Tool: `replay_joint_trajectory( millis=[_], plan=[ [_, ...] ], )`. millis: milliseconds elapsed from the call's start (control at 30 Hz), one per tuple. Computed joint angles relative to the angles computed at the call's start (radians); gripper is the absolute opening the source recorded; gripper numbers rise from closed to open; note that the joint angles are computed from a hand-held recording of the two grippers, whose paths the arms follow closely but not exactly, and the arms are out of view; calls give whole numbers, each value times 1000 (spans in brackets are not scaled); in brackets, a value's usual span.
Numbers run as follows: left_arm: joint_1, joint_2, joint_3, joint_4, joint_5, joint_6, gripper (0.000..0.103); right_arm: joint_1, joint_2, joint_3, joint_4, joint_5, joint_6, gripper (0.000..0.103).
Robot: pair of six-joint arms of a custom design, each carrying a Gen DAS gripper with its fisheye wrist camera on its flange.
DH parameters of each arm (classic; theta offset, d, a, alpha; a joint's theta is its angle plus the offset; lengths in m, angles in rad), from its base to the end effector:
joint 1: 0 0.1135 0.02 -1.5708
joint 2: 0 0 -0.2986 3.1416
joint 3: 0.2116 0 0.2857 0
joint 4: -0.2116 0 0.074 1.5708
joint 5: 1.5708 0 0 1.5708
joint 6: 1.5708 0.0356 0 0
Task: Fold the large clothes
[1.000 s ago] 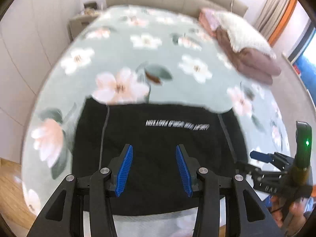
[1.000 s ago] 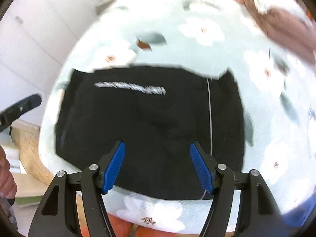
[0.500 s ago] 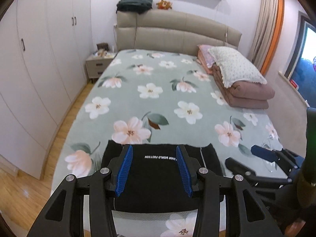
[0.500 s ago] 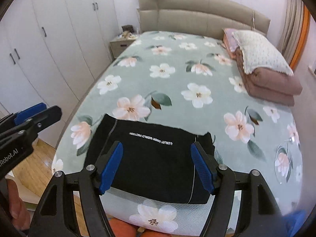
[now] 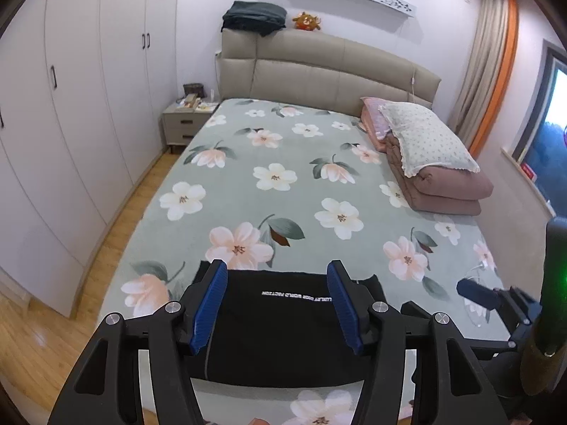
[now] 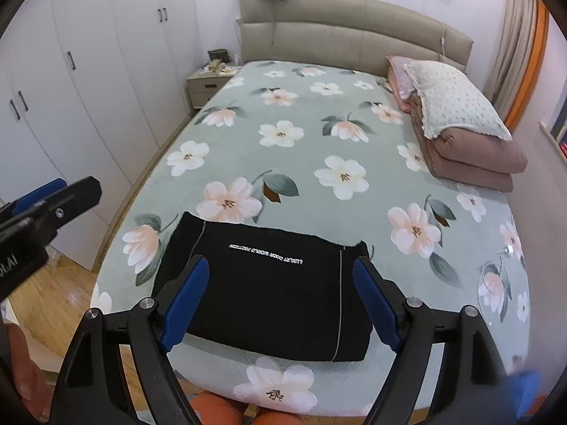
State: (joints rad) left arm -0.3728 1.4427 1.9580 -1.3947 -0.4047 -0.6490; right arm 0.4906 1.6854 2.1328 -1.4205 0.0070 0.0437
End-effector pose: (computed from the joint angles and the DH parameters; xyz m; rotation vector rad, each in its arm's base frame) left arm 0.2504 -0.0829 0.5173 -0.4957 2.3049 0.0067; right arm 0.3015 0.1608 0.4945 -0.5637 2.4932 0.1992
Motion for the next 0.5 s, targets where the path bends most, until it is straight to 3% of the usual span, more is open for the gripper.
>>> replay_joint_trajectory(
  millis=[500],
  plan=[
    [58, 3, -59, 32, 60, 75, 60, -16, 56, 0, -40, 8, 67, 85]
  ],
)
